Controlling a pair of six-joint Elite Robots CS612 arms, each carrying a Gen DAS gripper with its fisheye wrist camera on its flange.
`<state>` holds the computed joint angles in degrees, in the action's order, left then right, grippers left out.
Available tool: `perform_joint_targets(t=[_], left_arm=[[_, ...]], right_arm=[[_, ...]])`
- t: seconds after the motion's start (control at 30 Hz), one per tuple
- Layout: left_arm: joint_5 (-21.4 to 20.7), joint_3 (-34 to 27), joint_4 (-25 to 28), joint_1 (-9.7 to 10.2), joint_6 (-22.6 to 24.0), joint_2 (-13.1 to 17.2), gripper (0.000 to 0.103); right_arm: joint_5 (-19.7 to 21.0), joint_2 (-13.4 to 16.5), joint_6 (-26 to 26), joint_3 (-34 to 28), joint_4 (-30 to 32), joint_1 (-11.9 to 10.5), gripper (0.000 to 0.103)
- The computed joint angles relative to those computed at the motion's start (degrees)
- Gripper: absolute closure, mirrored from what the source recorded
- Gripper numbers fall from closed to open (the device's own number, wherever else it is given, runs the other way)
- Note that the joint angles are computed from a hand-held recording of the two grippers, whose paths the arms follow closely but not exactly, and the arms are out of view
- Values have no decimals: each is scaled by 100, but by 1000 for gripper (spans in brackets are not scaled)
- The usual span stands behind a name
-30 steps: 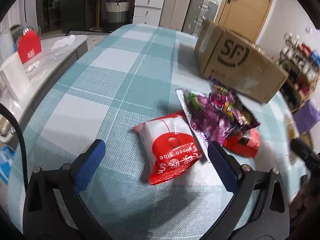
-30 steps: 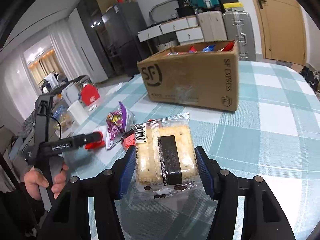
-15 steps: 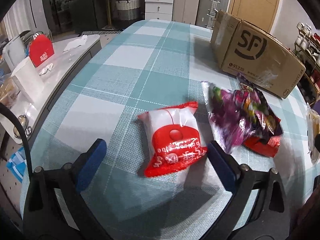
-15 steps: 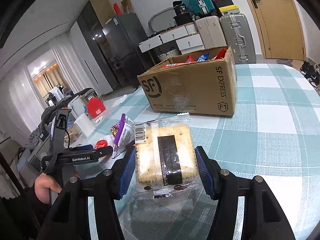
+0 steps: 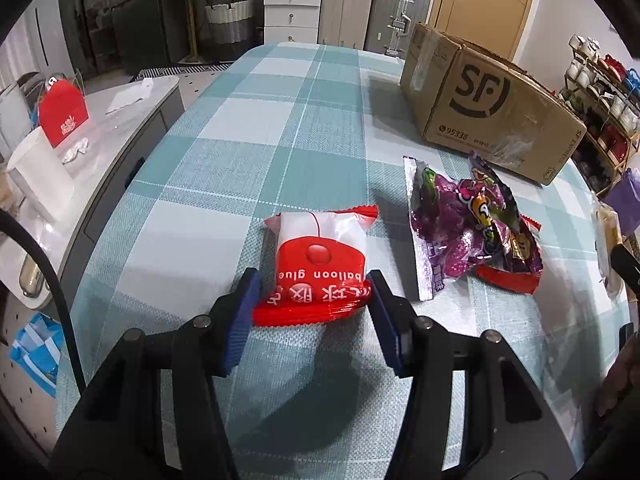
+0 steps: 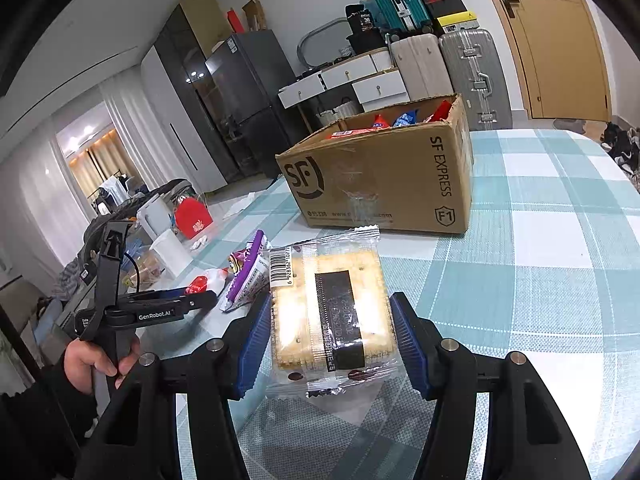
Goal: Organize snacks
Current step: 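Grasp the red-and-white balloon-glue bag with the left gripper while the right gripper holds the crackers, then carry both packs over the box and open both grippers to drop them in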
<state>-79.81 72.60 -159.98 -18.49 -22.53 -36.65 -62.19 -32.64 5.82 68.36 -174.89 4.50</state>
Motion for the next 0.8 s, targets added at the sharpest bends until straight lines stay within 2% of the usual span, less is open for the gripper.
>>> perform_joint_targets(t=[0.33, 0.57, 0.8], left_arm=[[680, 466, -738, -206, 531, -308, 52], [575, 591, -1167, -246, 844, -492, 52], [-22, 333, -1271, -157, 1105, -533, 52]], right_arm=[[-112, 0, 180, 5, -17, -7, 43], [-249, -85, 357, 148, -175, -10, 43], [-177, -307, 346, 187, -253, -38, 43]])
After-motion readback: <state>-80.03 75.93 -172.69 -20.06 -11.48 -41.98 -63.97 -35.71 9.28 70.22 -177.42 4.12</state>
